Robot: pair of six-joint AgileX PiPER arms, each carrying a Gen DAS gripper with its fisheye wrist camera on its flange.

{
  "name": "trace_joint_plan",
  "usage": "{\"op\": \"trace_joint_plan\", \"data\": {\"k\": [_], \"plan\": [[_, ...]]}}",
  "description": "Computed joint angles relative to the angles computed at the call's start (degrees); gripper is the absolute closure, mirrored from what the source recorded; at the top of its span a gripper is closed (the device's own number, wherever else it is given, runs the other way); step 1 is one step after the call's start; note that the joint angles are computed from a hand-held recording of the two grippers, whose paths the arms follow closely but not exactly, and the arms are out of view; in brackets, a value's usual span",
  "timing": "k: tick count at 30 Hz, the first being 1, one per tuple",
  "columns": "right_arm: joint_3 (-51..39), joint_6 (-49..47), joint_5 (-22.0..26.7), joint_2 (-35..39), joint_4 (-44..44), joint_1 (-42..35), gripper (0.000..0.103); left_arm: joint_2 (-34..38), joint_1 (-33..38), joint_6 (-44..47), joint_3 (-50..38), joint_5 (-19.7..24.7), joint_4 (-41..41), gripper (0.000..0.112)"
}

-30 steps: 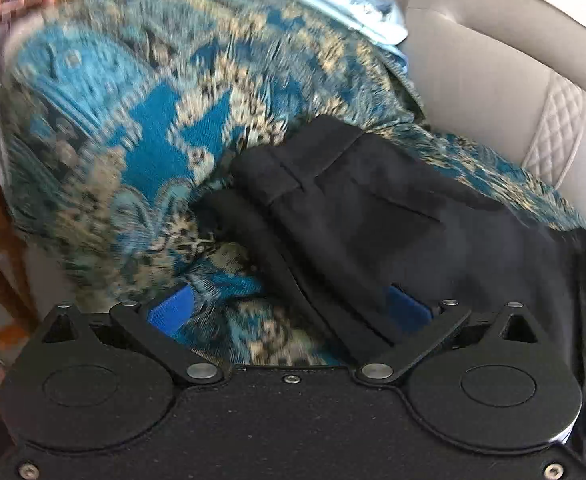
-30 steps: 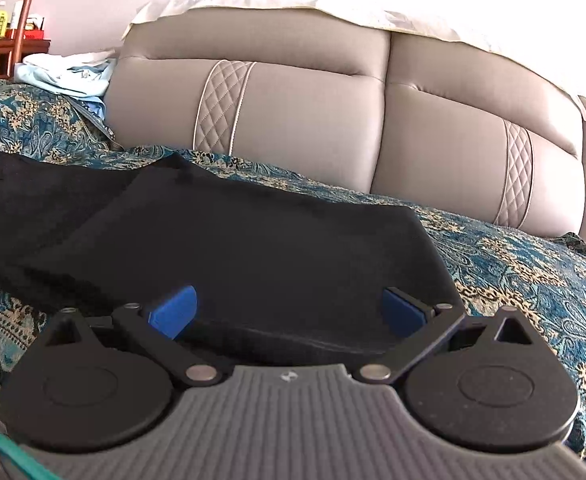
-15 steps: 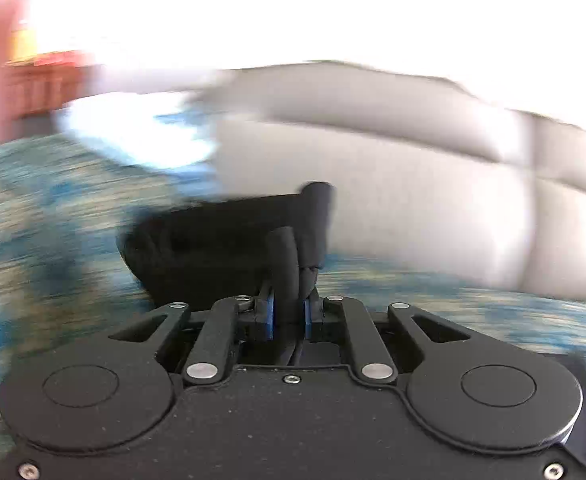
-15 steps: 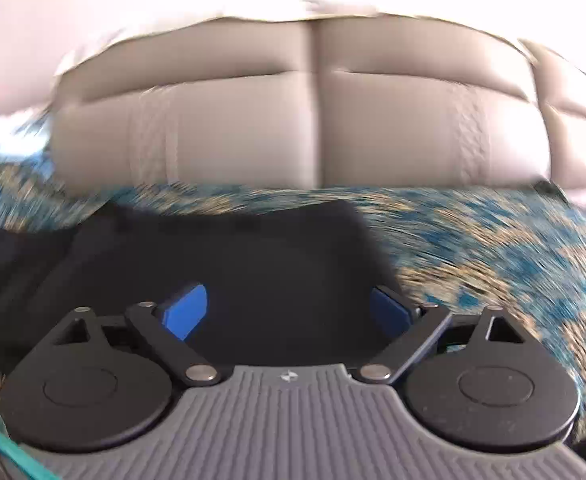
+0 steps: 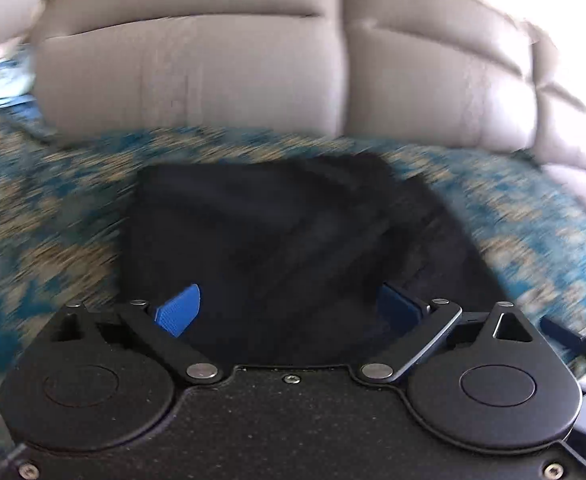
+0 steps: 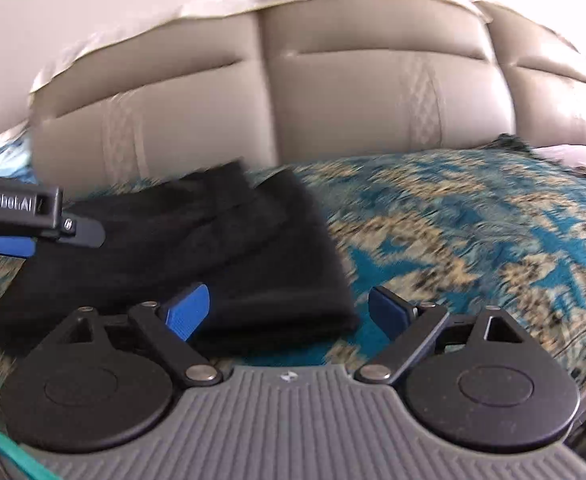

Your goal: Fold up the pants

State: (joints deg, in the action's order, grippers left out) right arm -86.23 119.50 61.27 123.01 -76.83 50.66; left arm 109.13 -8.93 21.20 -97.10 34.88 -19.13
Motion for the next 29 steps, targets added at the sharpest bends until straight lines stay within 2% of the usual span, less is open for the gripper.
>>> {"op": "trace_joint_plan", "data": {"k": [3, 7, 10, 13, 18, 21, 29], "plan": [[-2.63, -4.83, -1.67, 1.89, 1.51, 0.85, 0.005, -4.22, 1.48, -4.92, 8.35, -3.69, 6.22, 0.016], [-6.39, -9.52, -3.04, 4.22, 3.12, 1.69, 0.004, -6.48, 2.35, -8.36, 13.68, -4.96, 8.97, 0.016], [-8.02, -11.32, -4.12, 5.01, 4.35, 1.12, 0.004, -5.36, 1.63, -11.44, 13.00, -4.10, 12.46, 0.016], [-8.18, -11.24, -5.29, 4.98, 5.70, 0.25, 0.004, -5.26, 1.60, -11.67, 13.99, -4.92, 13.00, 0.016], [-9.08, -12.52, -5.14, 5.53, 7.04, 0.23, 0.003, -4.12, 0.09, -16.01, 13.82, -5.56, 18.78, 0.016], [-10.05, -13.79, -4.82, 6.07, 7.59, 0.30, 0.002, -2.95, 0.66, -13.68, 12.68, -3.73, 15.73, 0.016], [-10.13, -13.54, -4.75, 6.12, 7.57, 0.24, 0.002, -2.56, 1.14, -11.80, 13.21, -5.24, 13.84, 0.015]]}}
